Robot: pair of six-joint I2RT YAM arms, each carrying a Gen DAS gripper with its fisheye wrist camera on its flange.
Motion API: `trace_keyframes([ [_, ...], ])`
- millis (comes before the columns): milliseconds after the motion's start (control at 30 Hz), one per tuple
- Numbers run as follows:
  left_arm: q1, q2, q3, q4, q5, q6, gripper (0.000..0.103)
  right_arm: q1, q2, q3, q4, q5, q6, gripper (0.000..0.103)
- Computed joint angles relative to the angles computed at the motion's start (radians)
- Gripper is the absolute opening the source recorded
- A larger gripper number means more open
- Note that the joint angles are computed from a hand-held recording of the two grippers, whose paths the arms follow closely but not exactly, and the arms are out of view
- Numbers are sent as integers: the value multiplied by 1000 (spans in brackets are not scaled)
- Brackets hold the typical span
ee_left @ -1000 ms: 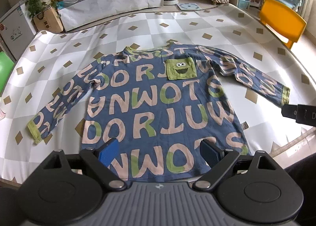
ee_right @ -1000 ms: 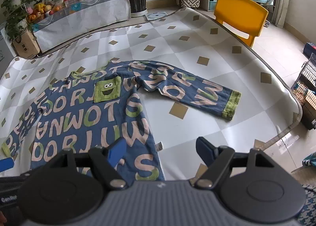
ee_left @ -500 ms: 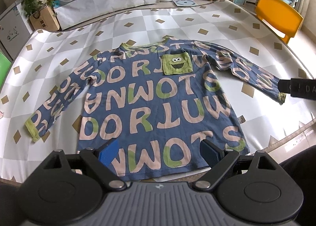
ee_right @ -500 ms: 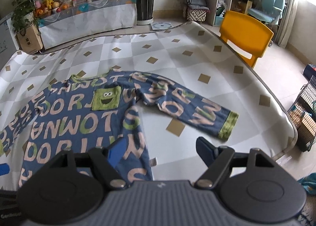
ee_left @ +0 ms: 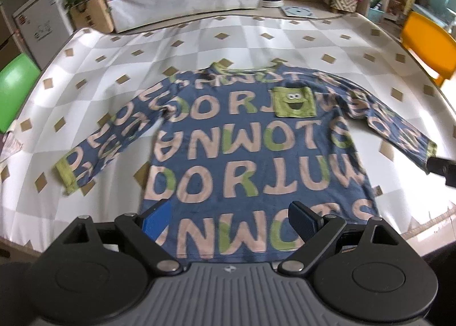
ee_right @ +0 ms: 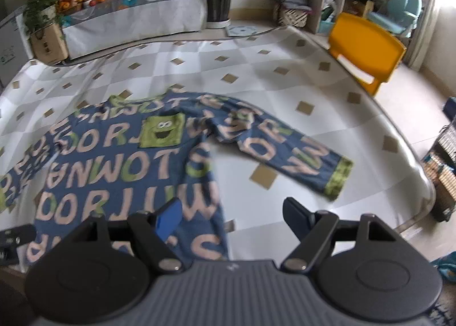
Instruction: Fold clothes
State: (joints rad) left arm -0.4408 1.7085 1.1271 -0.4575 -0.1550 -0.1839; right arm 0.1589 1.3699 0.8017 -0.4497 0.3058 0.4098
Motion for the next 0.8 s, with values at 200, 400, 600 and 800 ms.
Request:
trace_keyframes([
  [200, 76, -9, -25, 13, 6, 10, 89, 78, 32, 13, -3, 44, 22, 76],
  [400, 157, -9, -47, 26, 19, 8, 89, 146, 87, 37, -3, 69, 30, 76],
  [600, 222, -4, -60, 39, 33, 3, 89, 210, 149, 63, 11, 77, 38, 76],
  [800, 248, 3, -85, 50, 41, 17, 89, 276, 225, 87, 17, 82, 60, 76],
])
